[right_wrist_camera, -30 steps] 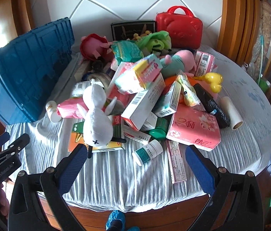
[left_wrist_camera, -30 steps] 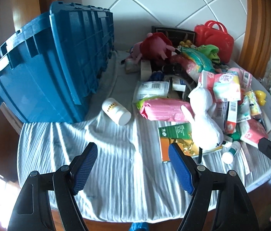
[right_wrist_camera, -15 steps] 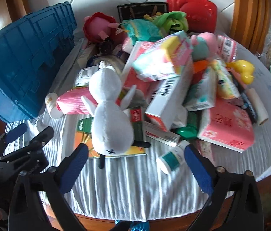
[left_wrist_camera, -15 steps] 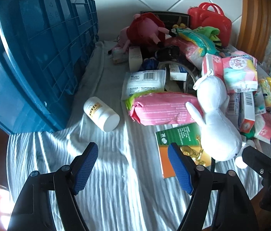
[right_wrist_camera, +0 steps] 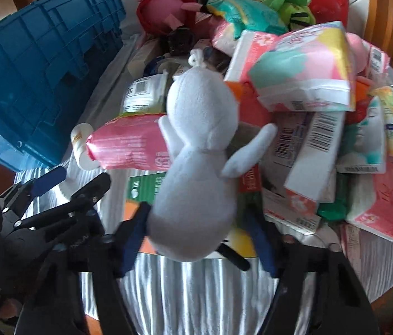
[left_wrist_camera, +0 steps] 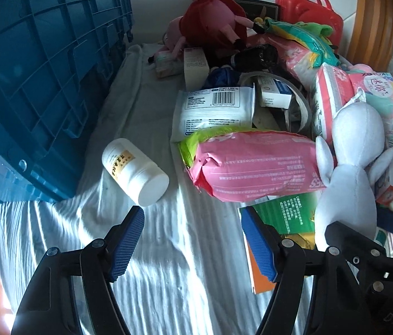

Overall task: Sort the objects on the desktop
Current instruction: 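Grasp the white plush toy with the right tool while the left reaches into the pile, then grasp the pink-yellow Kotex pad pack with the left tool while the right lifts the white plush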

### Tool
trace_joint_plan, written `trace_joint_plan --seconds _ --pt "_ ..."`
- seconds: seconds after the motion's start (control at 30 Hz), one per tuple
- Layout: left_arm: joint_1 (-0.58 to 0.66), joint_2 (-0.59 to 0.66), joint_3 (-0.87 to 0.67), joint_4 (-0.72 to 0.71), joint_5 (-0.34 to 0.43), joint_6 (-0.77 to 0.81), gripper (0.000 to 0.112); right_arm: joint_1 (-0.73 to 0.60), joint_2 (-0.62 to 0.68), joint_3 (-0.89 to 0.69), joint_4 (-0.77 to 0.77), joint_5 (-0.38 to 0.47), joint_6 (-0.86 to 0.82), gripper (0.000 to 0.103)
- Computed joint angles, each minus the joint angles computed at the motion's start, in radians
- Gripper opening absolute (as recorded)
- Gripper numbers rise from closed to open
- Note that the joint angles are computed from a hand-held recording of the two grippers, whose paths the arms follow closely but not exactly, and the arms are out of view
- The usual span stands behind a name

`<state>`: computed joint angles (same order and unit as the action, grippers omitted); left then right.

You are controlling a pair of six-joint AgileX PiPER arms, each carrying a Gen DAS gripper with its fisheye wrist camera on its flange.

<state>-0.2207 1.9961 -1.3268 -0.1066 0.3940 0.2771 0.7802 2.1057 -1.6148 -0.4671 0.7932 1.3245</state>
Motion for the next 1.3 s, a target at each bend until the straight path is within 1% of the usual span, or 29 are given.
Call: trace_joint_plan --seconds 0.07,0.13,0.27,0.4,0.53,0.63,0.73,0.83,0.87,0.97,1.03,1.17,1.2,1.23,1.3 --pt "0.003 -0.004 -0.009 -0.020 0.007 0.018 0.070 0.017 0.005 -0.032 -0.024 0.046 0.006 0.054" --pt "0.008 -0.024 -0.007 -0.065 0.003 0.051 0.070 0.026 -0.029 -0.008 -0.050 0.044 0.033 0.053" --pt "-0.004 -0.074 0.004 -0.119 0.004 0.084 0.069 0.058 -0.141 0.079 -0.150 0.069 0.135 0.053" --pt "-0.064 -0.135 0.019 -0.134 0.009 0.076 0.069 0.080 -0.243 0.156 -0.230 0.114 0.206 0.053" --pt "-0.165 -0.166 0.009 -0.075 0.011 -0.022 0.069 0.068 -0.370 0.274 -0.276 0.148 0.246 0.053" --pt "-0.255 -0.160 -0.031 0.053 0.022 -0.197 0.069 0.025 -0.466 0.373 -0.279 0.139 0.228 0.053" --pt "-0.339 -0.132 -0.095 0.197 0.058 -0.396 0.069 -0.044 -0.556 0.464 -0.262 0.099 0.157 0.053" --pt "-0.421 -0.088 -0.188 0.337 0.114 -0.579 0.069 -0.137 -0.633 0.536 -0.231 0.034 0.055 0.053" --pt "-0.445 -0.070 -0.223 0.375 0.138 -0.632 0.069 -0.176 -0.655 0.557 -0.213 0.008 0.009 0.053" --pt "-0.500 -0.005 -0.328 0.446 0.215 -0.727 0.069 -0.286 -0.709 0.603 -0.148 -0.065 -0.137 0.053" --pt "-0.513 0.046 -0.399 0.452 0.273 -0.741 0.070 -0.342 -0.725 0.619 -0.102 -0.103 -0.215 0.053" --pt "-0.517 0.146 -0.536 0.419 0.385 -0.721 0.070 -0.414 -0.711 0.620 -0.011 -0.157 -0.351 0.053" --pt "-0.514 0.170 -0.565 0.410 0.403 -0.710 0.071 -0.428 -0.705 0.621 0.007 -0.168 -0.374 0.053" --pt "-0.514 0.186 -0.580 0.414 0.407 -0.711 0.074 -0.438 -0.696 0.619 0.021 -0.176 -0.390 0.053" --pt "-0.510 0.201 -0.590 0.412 0.397 -0.708 0.075 -0.455 -0.672 0.609 0.050 -0.185 -0.424 0.053"
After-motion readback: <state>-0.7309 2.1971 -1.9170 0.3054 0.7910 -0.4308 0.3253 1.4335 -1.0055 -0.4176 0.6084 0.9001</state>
